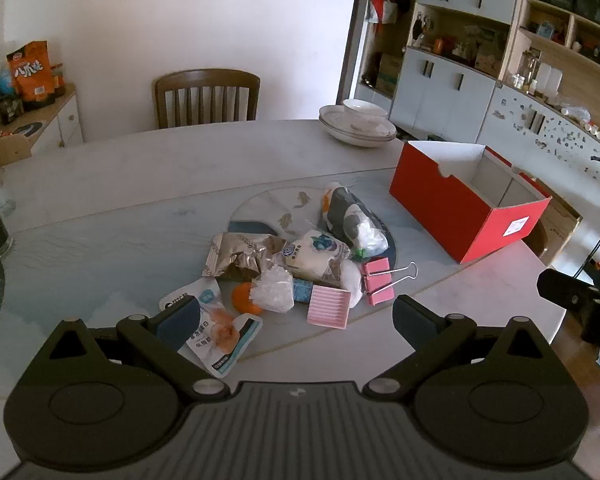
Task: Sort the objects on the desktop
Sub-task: 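Move left tool toward the white sausage packet while right tool approaches the pink binder clip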
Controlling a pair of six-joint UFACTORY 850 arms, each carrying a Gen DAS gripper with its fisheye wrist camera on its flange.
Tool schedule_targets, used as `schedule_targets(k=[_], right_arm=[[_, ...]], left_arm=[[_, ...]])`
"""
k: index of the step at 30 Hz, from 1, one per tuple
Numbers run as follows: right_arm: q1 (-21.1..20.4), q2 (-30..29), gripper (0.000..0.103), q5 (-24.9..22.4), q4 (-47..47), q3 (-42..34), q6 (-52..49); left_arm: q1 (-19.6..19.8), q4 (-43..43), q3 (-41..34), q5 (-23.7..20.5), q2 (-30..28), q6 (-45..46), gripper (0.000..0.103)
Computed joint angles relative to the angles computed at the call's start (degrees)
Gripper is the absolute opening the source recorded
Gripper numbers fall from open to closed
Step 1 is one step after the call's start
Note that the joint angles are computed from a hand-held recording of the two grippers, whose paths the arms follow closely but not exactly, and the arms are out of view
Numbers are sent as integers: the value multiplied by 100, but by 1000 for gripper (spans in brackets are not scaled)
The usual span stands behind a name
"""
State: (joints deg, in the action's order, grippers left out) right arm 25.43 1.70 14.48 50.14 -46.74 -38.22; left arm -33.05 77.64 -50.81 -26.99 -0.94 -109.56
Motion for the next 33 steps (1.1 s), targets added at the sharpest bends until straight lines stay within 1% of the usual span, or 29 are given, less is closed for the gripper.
schedule_targets(k=[6,10,14,16,17,21,23,25,26,29,33], right_arm=[[-28,-70,102,-120,-267,-62,145],[-32,-151,102,-230,-648,-129,414],[-45,-277,102,-352,-1358,-214,976],[-57,-362,102,-368,-1940,-261,1438],[-44,-417,102,-335,-2074,-289,1513],[-51,-700,102,-424,-2749,-487,2031],[-55,-830,102,-443,-2930,-573,2119],[-69,-971,102,-483,-3264,-669,2383],[-74,-1033,101,-502,-3341,-714,2436],[-97,-1237,101,-613,-3565,-880,2605],[-114,-1470,100,-719,-3521,-1078,2560]], left_arm=[[6,-74,-50,-18,-53,137,103],[73,-100,-49,99,-66,146,103],[140,-27,-43,152,-94,21,103],[196,-185,-98,138,-164,235,103],[215,-260,-131,84,-219,357,103],[283,109,-47,143,-310,233,103],[287,197,-37,63,-417,353,103],[313,412,3,18,-487,269,103],[337,564,31,-8,-533,195,103],[435,648,28,-4,-672,297,102],[577,878,53,87,-812,317,102]])
